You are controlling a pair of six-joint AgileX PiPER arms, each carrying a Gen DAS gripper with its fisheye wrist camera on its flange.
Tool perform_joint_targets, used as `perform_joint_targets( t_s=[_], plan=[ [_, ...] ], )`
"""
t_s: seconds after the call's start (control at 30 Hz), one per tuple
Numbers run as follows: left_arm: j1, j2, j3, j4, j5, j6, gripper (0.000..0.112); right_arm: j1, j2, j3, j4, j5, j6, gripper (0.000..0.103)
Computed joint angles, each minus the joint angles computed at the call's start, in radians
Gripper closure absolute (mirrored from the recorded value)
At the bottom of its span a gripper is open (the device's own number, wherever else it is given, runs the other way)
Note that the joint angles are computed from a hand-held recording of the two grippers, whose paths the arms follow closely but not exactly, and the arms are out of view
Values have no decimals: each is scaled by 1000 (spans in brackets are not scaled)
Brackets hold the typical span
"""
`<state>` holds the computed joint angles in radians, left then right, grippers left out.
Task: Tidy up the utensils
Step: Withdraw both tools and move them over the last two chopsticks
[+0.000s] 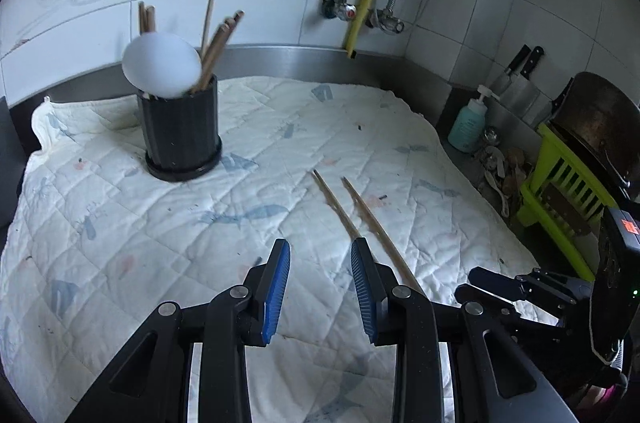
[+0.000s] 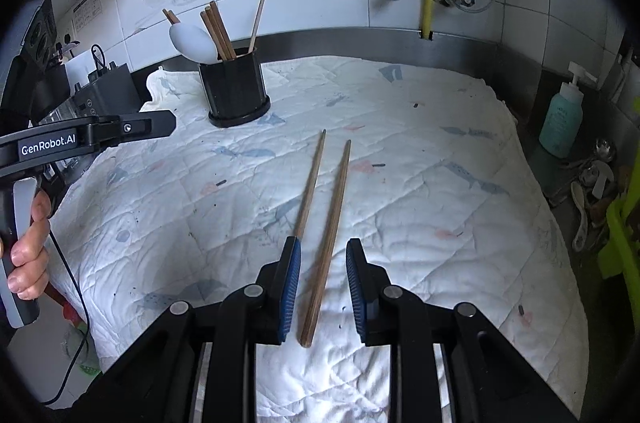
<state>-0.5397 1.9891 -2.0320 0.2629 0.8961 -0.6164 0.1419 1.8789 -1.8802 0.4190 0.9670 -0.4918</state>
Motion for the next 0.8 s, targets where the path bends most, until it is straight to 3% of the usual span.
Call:
perform_joint_targets(
  t_s=[0.37, 0.67, 0.8],
  plan=[
    [-66, 110, -49, -66, -4, 49, 78, -8, -30, 153, 45, -41, -23, 77],
    [-55, 235, -221, -162, 82, 94, 78, -11, -17, 177, 77, -70, -24, 78],
    [-64, 323, -367, -172, 158, 97, 78, 2, -34, 211, 55, -112, -29, 84]
  ],
)
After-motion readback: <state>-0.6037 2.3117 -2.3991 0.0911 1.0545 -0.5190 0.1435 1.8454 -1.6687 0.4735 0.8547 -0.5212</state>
